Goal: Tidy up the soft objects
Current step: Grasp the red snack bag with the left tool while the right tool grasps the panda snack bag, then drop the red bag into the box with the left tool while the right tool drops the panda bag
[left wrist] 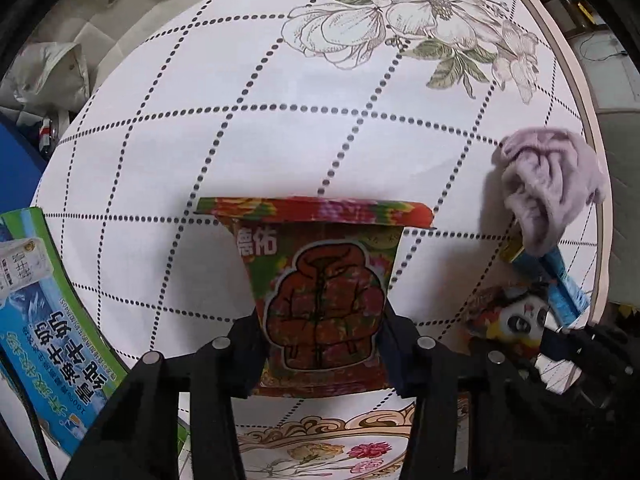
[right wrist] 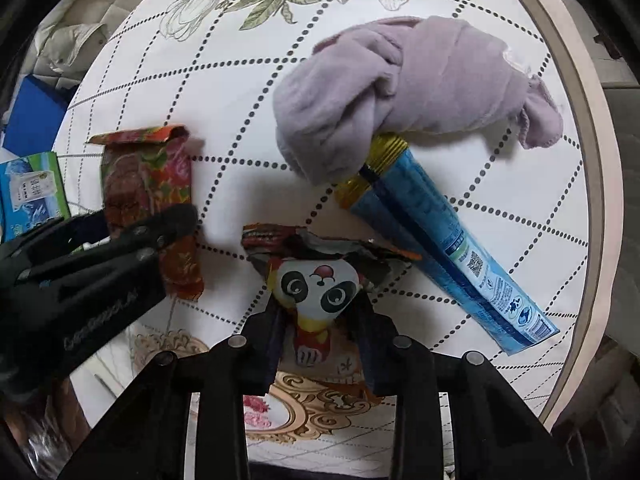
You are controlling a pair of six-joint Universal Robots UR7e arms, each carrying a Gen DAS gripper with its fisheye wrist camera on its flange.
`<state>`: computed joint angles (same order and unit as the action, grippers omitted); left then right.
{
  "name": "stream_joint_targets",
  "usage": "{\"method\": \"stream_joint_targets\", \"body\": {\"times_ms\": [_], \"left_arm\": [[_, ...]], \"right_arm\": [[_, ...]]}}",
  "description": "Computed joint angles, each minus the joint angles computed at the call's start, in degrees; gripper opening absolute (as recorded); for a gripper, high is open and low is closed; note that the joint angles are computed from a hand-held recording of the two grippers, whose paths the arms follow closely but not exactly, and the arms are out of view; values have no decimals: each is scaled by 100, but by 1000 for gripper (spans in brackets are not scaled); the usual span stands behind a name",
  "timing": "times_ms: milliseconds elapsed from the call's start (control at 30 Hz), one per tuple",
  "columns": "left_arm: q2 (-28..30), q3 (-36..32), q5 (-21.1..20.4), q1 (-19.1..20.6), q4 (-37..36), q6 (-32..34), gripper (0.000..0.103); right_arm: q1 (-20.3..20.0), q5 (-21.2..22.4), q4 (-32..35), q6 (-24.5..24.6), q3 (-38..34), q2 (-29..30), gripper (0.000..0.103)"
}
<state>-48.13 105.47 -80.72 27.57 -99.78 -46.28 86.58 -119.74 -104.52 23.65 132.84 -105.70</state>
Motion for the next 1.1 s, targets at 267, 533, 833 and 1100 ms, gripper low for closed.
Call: {"method": "stream_joint_targets", "body": {"times_ms": [267,533,833,1100], "left_arm": [[-621,698,-138,-392,-428,-512,40],[-2481,1081,61,-934,-113,-1218,40],[-4718,709,783,-777,2959,-2152,40],[-5800,600,1176,451,4582,-2426,41]], "right_arm": [[714,-527,-196,552,263,15,30],[2382,-139,246,1185,-229,-208,30],[4084,957,-1074,1299,-1220,2026,30],[4565,1803,-2628,1169,-1835,4436,30]]}}
